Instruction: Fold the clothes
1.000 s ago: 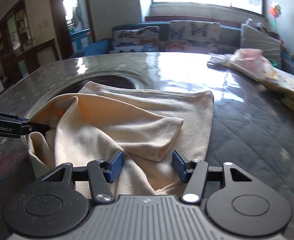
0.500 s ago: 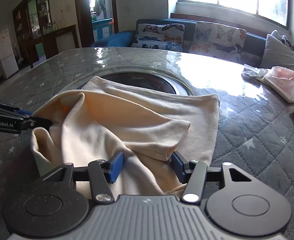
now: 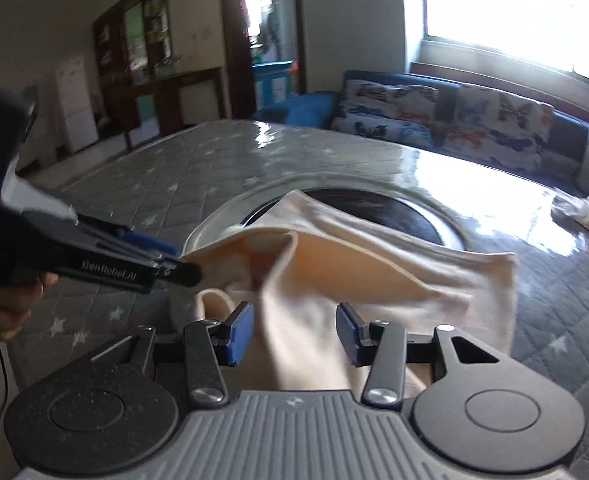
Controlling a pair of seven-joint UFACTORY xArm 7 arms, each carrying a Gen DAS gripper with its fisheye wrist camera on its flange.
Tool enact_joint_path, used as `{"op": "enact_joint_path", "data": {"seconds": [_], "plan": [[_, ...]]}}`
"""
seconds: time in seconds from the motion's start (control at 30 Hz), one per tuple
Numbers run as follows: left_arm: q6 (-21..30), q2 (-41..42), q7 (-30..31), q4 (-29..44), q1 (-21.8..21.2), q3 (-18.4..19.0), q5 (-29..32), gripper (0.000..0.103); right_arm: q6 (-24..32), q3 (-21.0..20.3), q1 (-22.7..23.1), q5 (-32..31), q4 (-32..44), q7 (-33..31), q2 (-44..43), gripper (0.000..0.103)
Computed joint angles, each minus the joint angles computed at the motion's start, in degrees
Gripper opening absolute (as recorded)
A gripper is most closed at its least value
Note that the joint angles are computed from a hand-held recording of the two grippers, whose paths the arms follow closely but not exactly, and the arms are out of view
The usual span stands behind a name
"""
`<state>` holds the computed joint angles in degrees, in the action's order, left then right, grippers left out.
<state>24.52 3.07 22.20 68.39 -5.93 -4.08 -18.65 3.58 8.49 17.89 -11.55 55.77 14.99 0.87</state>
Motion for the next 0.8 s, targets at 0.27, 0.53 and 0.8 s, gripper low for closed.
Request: {"op": "enact_joint_path", "data": {"seconds": [0.27, 0.53, 0.8], "plan": [[-2.07, -5.94, 11.97, -5.25, -0.96, 0.72, -9.07, 0.038, 0.47, 0.02, 0.75, 7.46, -3.52, -4.99, -3.14, 0.025], [-2.17, -8.31, 35.77, -7.79, -5.62, 2.51, -23.78, 0.049, 2.30, -2.96, 7.23, 25.31, -11.43, -23.27, -12.85, 0.026], [1.65, -3.97, 39.96, -4.85, -4.44, 1.10, -25.25, 0.048, 2.11, 4.48, -1.14, 13.90, -14.08, -10.61, -14.63, 0.026]]}}
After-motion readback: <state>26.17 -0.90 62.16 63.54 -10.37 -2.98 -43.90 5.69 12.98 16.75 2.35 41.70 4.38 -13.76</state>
